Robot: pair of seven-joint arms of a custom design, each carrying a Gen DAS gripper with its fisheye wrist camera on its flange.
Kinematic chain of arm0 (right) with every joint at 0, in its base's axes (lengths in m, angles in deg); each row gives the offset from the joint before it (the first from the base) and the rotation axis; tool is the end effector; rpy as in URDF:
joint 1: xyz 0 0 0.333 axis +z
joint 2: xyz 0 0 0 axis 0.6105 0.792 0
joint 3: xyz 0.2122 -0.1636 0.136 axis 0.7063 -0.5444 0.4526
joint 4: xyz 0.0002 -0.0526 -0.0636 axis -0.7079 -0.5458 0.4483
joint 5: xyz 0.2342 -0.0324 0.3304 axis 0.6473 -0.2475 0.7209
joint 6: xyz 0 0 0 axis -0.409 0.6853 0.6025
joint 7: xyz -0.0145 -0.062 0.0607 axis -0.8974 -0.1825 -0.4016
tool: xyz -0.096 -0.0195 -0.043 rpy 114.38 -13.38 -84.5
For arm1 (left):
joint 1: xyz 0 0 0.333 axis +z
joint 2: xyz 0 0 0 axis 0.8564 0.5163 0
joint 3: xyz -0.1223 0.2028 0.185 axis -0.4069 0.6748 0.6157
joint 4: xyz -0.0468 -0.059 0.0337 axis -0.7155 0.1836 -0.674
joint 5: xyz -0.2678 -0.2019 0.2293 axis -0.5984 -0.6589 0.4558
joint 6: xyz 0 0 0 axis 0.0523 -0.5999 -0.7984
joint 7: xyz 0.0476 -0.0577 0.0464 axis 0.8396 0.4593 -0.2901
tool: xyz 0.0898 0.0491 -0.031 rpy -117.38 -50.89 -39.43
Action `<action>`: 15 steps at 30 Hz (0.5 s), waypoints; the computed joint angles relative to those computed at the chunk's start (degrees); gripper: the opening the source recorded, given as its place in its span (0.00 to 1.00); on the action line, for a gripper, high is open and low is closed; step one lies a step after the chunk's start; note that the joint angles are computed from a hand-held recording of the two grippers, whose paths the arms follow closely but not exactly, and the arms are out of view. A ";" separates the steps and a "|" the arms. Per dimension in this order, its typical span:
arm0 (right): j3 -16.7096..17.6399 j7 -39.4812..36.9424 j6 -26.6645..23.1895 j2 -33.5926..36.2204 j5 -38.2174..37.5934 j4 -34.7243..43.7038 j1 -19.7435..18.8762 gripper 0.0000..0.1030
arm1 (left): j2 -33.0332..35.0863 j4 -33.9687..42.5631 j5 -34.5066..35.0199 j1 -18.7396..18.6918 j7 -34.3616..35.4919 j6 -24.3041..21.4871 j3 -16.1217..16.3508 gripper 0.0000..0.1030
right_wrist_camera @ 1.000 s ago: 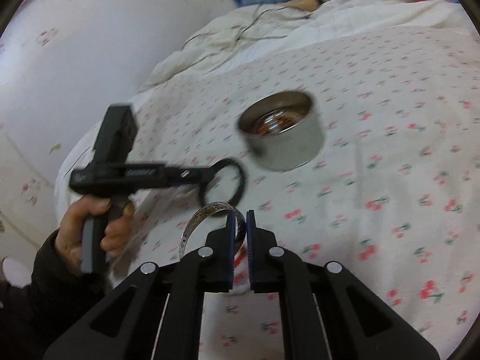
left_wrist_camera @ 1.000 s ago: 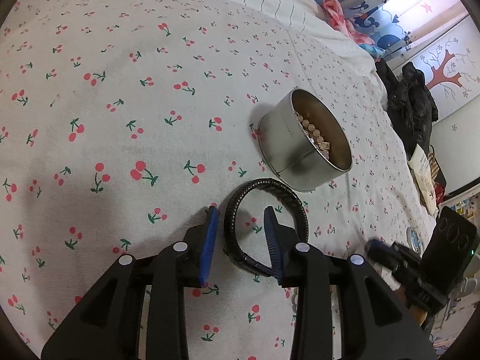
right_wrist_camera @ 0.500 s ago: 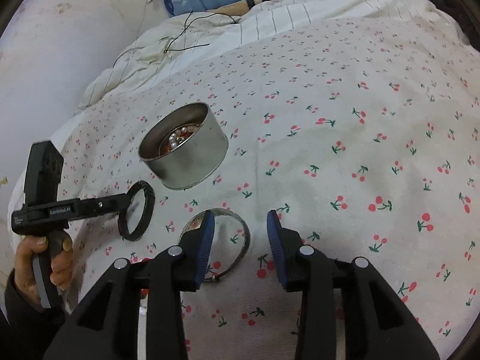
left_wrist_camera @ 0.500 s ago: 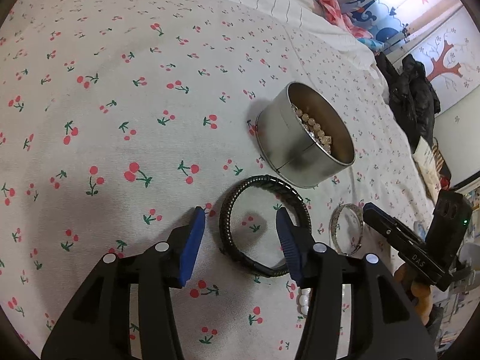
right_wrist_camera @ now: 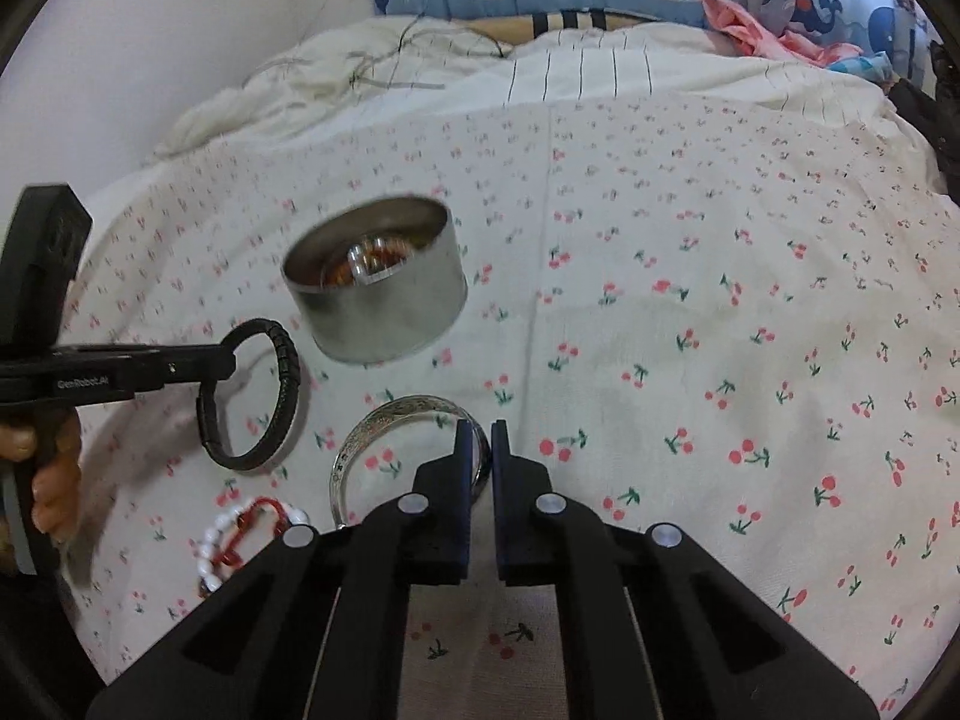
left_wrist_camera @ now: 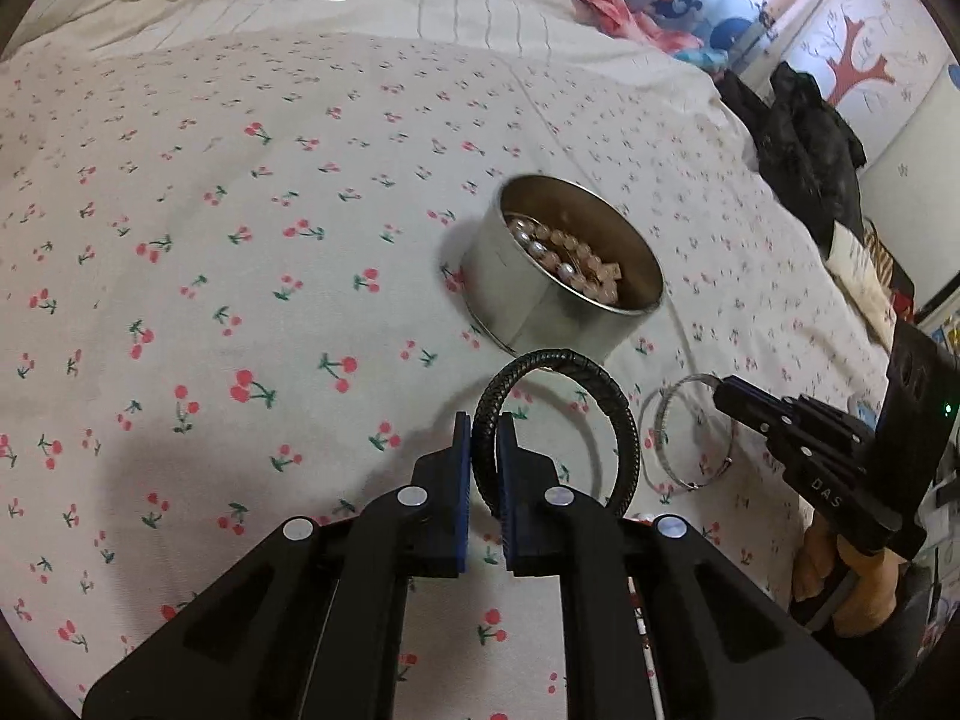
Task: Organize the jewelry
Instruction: 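Grasp a silver bangle with right while left holds the black braided bracelet, then carry both bracelets over the silver tin and open both grippers to drop them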
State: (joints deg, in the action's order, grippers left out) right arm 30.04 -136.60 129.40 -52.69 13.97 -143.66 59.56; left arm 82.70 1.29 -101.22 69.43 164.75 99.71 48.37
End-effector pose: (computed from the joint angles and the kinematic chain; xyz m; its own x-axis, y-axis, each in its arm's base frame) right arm 0.5406 0.2695 0.3509 -0.2262 -0.9467 -0.2295 -0.6779 0.3222 -0.6608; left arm 0.7211 -0.0044 0.3738 -0.6214 -0.7013 0.3493 -0.7636 0.4421 -0.4706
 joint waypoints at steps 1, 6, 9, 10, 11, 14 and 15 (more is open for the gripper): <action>-0.14 0.66 0.15 -0.06 -0.53 -0.03 0.07 0.06 | 0.16 0.18 -0.08 0.02 -0.32 0.17 0.08 0.07; -0.35 2.58 0.16 -0.08 -2.21 0.37 0.18 0.06 | 0.46 0.04 0.67 -0.16 -0.76 0.63 0.17 0.07; -0.41 4.05 0.52 -0.23 -3.48 0.34 0.00 0.06 | 0.03 -0.43 0.31 0.03 -0.40 0.71 -0.03 0.07; -0.30 3.89 0.58 -0.19 -3.33 0.34 -0.13 0.06 | -0.07 -0.63 0.33 -0.11 -0.57 0.99 0.00 0.07; -0.27 4.09 0.49 -0.23 -3.47 0.30 -0.14 0.06 | 0.01 -0.59 0.47 -0.20 -0.82 1.17 0.12 0.07; 0.01 3.68 0.75 -0.26 -2.83 0.12 -0.41 0.06 | 0.52 -0.11 1.30 -0.56 -1.74 0.98 0.34 0.07; 0.14 2.77 0.82 -0.11 -1.86 0.09 -0.59 0.06 | 0.66 0.00 1.58 -0.74 -1.97 1.04 0.32 0.07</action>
State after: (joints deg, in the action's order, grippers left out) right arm 30.19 -133.82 130.22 -52.79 12.11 -143.57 58.97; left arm 83.35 1.29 -99.64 68.69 162.78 100.75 48.69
